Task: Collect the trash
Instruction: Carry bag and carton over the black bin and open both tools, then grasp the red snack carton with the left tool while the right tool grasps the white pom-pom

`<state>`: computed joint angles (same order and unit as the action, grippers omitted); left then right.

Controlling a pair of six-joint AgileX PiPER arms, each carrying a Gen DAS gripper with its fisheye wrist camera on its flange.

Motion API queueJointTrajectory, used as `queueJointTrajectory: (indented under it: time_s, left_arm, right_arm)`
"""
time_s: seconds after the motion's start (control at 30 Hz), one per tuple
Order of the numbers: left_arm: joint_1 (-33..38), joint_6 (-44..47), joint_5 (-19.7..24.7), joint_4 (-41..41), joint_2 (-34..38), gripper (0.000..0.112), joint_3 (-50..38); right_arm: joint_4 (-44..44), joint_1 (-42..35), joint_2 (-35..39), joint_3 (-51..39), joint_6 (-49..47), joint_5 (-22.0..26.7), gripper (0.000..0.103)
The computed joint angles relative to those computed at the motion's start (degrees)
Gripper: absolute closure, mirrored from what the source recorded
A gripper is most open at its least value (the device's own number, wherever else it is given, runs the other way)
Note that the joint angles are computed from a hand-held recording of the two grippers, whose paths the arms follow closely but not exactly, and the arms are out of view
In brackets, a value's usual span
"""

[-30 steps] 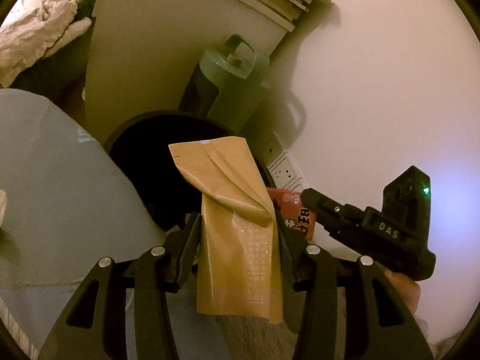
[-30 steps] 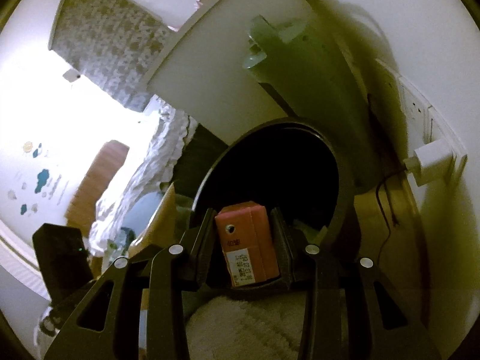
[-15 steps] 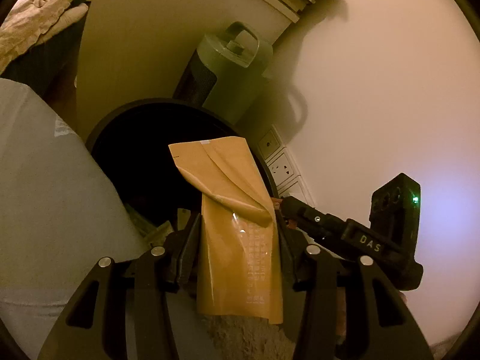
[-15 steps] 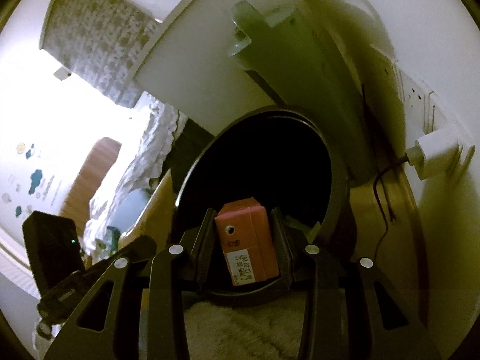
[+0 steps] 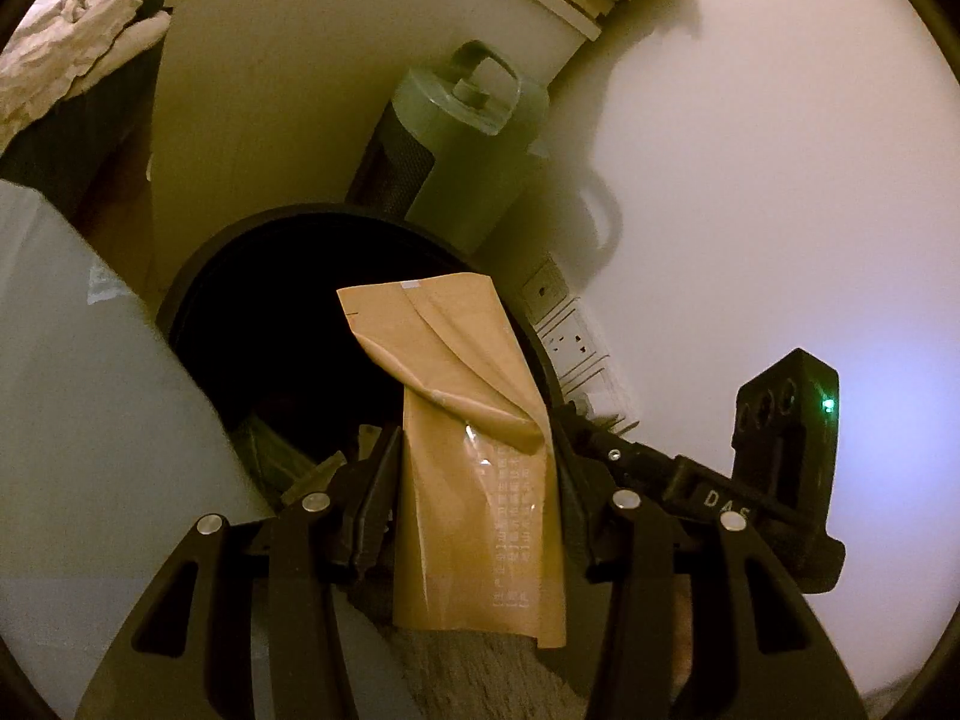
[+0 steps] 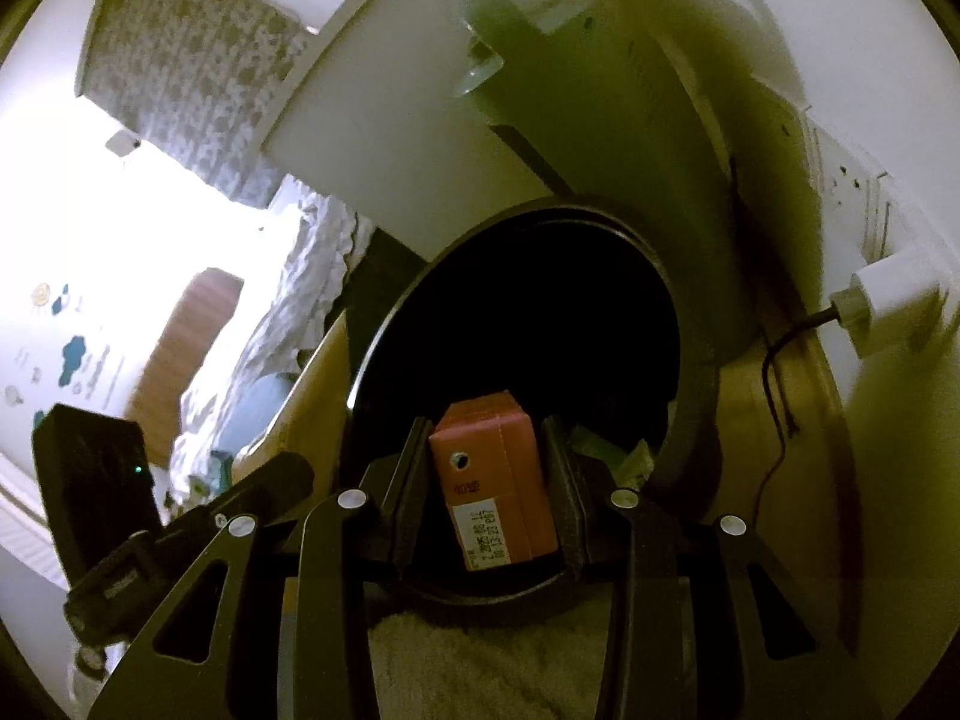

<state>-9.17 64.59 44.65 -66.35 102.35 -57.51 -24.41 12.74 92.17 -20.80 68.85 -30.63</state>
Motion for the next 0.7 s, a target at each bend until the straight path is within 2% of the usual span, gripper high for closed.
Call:
queueJointTrajectory:
  time_s: [0.1, 0.2, 0.3, 0.33, 0.37, 0.4, 0.43, 0.47, 0.7]
  left_arm:
    - [-0.22, -1.11, -0.67, 0.45, 0.28, 0.064, -0.47]
    - [-0.78, -1.95, -1.43, 0.94, 0.44, 0.062, -0.89]
    - [-1.45, -2.42, -2.13, 1.63, 0.32, 0.056, -1.04]
    - [-1.80, -2.64, -2.69, 2.15, 0.08, 0.048, -0.99]
    - [-2.08, -2.48, -3.34, 2.16, -0.21, 0.045, -0.80]
    - [-2.19, -2.35, -3.88, 2.13, -0.57, 0.035, -0.46]
    - [-2.17, -2.64, -4.66, 2.10, -1.00, 0.028, 0.04]
    - [-1.60, -1.77, -4.61, 0.95, -1.33, 0.028, 0.69]
    - [3.18, 3.40, -2.69, -4.27, -6.20, 0.028, 7.14]
  right_arm:
    - [-1.14, 0.53, 0.78, -1.14, 0.86, 0.58, 0.065]
    - [-5.98, -0.26, 1.84, -3.00, 5.08, 1.85, 0.065]
    - [-9.10, -1.10, 2.19, -3.40, 8.06, 2.07, 0.065]
    - [-10.15, -1.43, 1.90, -3.40, 9.10, 2.27, 0.065]
    - [-10.74, -1.54, 1.52, -3.34, 9.69, 2.67, 0.064]
    - [-10.92, -1.68, 1.15, -3.27, 9.89, 2.96, 0.061]
    - [-10.32, -1.78, 0.37, -2.66, 9.67, 2.85, 0.052]
    - [-10.09, -1.90, -0.26, -2.38, 9.87, 3.04, 0.047]
    - [-6.75, -0.30, -8.60, 1.63, 8.68, 6.58, 0.039]
